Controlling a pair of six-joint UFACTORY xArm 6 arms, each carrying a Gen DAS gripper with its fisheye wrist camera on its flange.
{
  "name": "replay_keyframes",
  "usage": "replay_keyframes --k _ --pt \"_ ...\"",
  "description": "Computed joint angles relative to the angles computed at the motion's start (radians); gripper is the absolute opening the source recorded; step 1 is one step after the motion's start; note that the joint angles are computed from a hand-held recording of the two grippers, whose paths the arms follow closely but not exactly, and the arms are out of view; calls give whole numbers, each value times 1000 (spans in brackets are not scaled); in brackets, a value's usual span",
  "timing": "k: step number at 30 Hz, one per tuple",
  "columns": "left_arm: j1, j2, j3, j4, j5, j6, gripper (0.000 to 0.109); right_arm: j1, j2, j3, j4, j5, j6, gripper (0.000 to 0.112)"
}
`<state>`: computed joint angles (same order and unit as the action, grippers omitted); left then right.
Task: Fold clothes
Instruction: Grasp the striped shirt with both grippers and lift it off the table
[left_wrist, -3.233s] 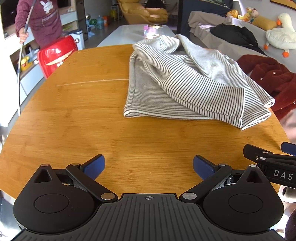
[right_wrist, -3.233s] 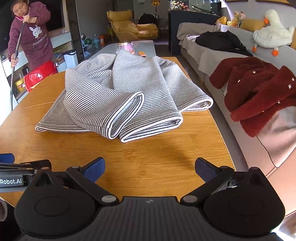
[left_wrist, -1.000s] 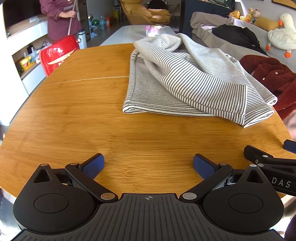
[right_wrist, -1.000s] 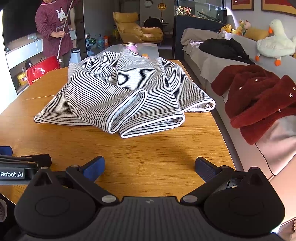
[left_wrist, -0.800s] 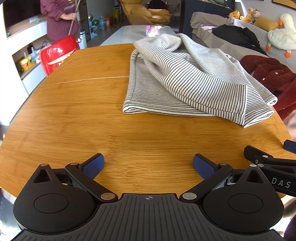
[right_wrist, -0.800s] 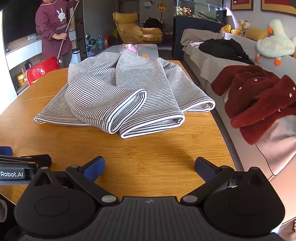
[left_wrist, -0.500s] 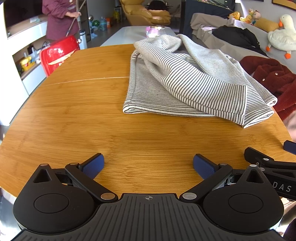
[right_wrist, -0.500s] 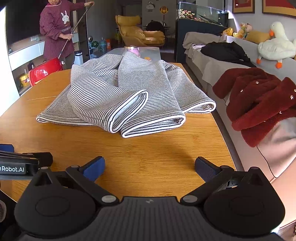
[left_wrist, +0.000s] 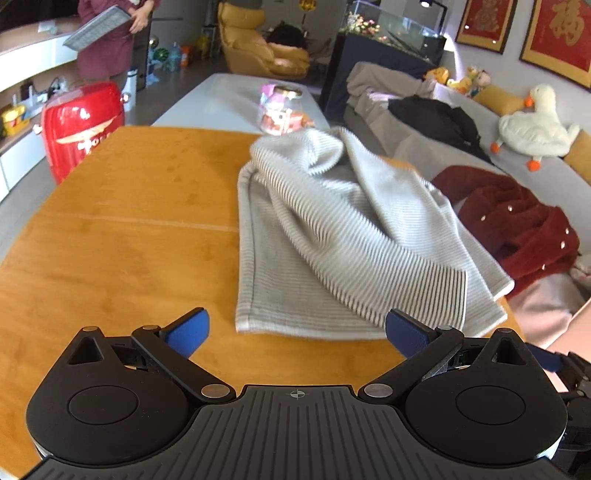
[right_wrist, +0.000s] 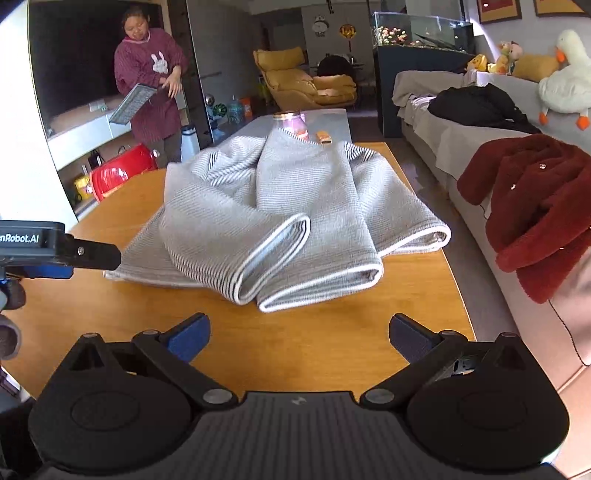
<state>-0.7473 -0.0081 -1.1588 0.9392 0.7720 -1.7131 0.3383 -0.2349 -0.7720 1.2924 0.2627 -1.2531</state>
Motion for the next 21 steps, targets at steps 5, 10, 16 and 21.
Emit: replay_keyframes --k 5,10,16,21 --pt "130 67 -76 17 -111 105 103 -15 122 -172 91 30 -64 103" --pt "230 180 -216 -37 -175 261 103 23 287 -385 73 -52 -139 99" --pt "357 296 -311 -304 -303 434 103 33 474 -616 -182 -47 6 61" --pt "414 402 -384 -593 -371 650 99 31 688 -905 -457 84 285 61"
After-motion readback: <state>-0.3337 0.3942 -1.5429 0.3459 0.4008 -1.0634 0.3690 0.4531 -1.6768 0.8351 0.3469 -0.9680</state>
